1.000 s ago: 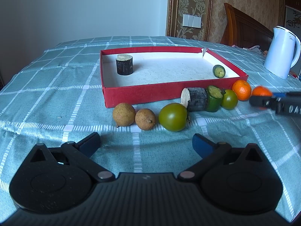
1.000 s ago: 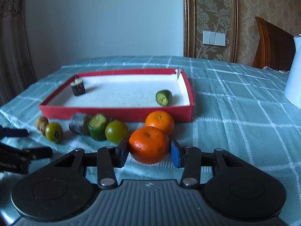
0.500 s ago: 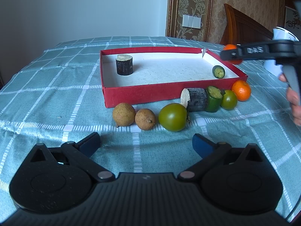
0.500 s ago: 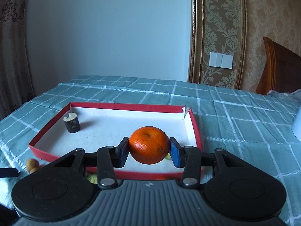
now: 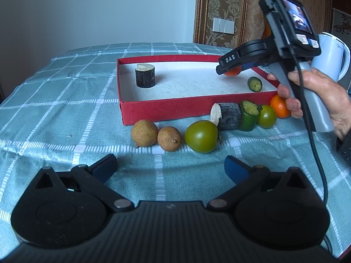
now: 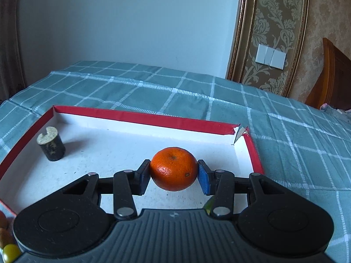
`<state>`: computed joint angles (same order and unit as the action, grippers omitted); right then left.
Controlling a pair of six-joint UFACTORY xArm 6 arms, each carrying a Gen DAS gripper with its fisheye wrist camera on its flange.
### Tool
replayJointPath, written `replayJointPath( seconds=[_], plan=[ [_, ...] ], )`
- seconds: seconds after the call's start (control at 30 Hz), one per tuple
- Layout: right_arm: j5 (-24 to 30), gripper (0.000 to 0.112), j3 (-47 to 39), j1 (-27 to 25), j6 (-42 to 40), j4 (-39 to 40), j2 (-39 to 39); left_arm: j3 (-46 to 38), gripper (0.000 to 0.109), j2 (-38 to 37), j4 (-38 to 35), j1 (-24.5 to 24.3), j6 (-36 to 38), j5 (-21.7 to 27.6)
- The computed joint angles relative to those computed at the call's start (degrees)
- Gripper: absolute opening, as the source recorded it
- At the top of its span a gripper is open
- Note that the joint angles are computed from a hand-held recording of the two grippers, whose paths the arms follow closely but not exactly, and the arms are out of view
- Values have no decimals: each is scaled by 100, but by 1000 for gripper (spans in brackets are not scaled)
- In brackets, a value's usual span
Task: Organize fruits
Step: 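Lower the mandarin into the red box and open the right gripper, then withdraw the right gripper from the box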
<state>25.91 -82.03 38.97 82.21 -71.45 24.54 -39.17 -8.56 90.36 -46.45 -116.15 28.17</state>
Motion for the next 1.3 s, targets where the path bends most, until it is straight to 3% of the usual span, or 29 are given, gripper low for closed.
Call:
replayJointPath(
  seconds=[0.17,0.73,0.8,0.93,1.3],
  plan=[
    [86,44,-306,-43,-727,905,300,2,103,-2,-2,0,2,0],
    [-52,46,-147,-73,-524,843,215,14,103,-11,-13,0,20,8],
    [-139,47,-56,-83,-433,749,145,14,103,-11,-11,1,18,7],
    [-215,64,175,-51,-68,353,-41,17,103,-13,-19,1,32,11],
    [-281,64,623,19,652,-355,-422,8,103,2,-31,0,60,19]
  ],
)
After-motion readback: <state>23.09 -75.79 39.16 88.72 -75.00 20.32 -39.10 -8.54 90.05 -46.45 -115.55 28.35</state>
